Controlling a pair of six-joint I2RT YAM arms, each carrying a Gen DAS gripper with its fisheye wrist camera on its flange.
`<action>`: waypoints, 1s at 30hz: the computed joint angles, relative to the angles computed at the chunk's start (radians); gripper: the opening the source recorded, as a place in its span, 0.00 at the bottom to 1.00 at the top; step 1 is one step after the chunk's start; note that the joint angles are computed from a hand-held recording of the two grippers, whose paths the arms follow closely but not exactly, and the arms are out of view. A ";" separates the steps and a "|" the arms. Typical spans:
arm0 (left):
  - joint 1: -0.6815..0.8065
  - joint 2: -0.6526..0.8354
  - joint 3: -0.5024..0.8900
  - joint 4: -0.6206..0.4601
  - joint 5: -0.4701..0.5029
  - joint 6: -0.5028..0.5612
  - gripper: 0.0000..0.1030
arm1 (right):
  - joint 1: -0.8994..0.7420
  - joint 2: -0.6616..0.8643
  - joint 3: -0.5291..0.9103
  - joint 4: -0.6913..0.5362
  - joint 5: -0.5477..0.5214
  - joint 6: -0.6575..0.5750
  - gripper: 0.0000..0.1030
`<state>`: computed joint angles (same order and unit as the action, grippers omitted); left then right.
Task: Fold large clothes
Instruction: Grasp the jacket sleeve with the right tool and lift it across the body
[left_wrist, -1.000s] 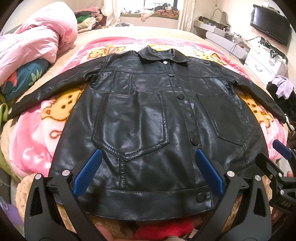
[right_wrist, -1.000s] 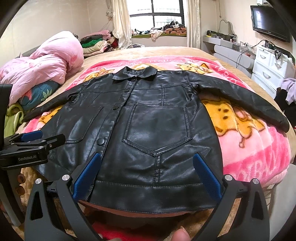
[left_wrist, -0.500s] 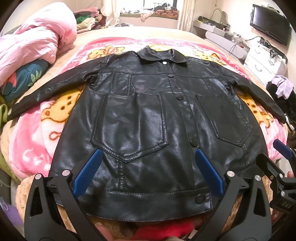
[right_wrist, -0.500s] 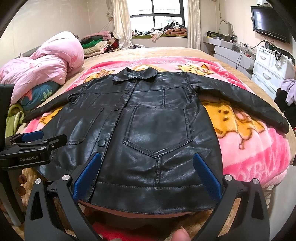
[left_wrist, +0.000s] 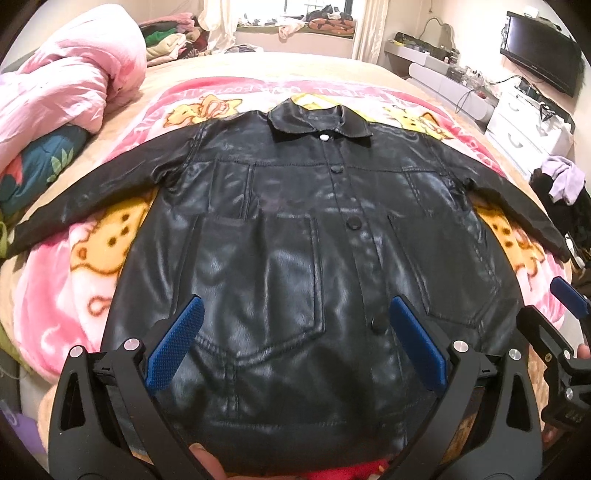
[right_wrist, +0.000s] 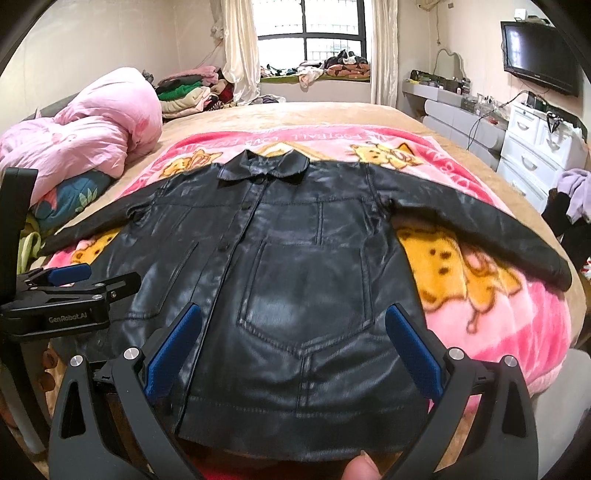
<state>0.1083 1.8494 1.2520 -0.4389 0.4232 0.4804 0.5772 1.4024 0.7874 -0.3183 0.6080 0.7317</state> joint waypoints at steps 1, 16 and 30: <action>-0.008 0.009 0.017 -0.006 -0.004 -0.009 0.91 | -0.011 0.002 0.008 0.004 -0.002 -0.012 0.96; -0.111 0.214 0.381 -0.185 -0.040 -0.085 0.91 | -0.216 0.077 0.126 0.054 -0.084 -0.184 0.96; -0.231 0.443 0.777 -0.321 -0.098 -0.147 0.91 | -0.465 0.227 0.305 0.060 -0.203 -0.267 0.96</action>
